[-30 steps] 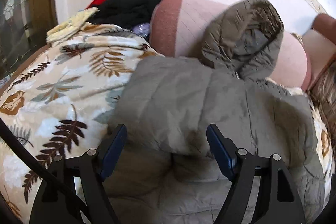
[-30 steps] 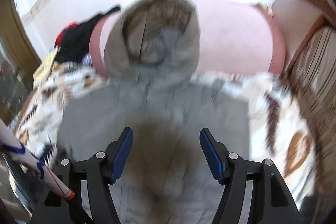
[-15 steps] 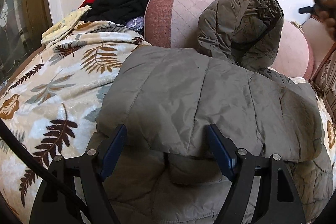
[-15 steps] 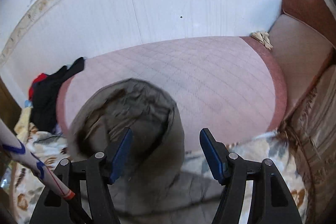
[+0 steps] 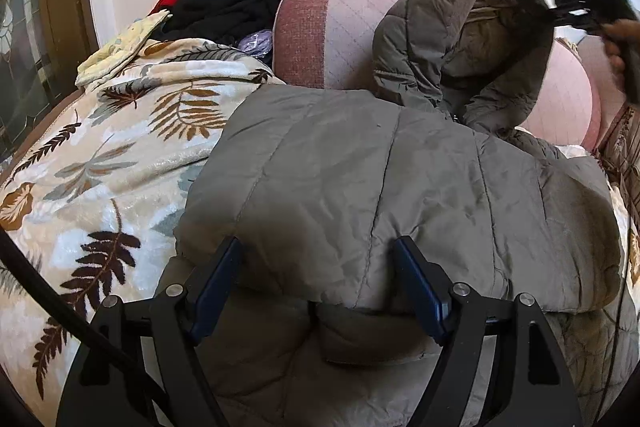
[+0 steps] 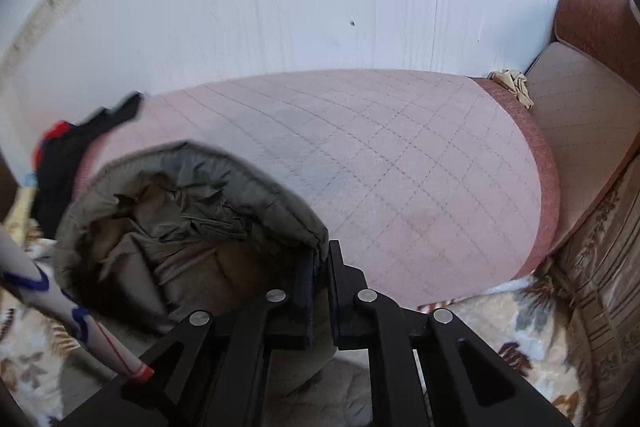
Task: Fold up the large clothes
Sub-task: 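Fold the hood down onto the jacket body with the right tool, release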
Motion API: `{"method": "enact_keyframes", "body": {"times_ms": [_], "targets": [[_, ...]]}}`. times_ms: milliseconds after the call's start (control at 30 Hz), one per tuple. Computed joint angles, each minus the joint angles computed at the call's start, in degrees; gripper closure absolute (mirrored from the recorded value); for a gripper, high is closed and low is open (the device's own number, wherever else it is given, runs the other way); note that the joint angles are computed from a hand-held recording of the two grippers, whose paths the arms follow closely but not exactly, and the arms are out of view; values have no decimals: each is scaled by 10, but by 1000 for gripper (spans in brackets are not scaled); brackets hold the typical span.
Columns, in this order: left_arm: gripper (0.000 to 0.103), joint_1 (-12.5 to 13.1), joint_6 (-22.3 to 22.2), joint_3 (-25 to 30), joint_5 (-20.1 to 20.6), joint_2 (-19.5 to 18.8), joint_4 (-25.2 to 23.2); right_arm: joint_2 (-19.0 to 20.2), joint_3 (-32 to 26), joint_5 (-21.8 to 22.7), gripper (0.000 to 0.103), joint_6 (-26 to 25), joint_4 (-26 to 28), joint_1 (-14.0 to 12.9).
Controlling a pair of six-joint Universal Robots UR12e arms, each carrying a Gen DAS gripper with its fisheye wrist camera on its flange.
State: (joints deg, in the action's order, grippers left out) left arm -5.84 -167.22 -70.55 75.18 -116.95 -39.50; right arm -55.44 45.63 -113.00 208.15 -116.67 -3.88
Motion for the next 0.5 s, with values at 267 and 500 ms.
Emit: {"method": "enact_keyframes", "body": {"times_ms": [267,500], "targets": [[26,12,-34,0,-20,7,20,-119,161,28,98,-23,-105,38],[26,24,-76,-8,-70,15,72,-215,326,45,98,-14,-167,87]]}}
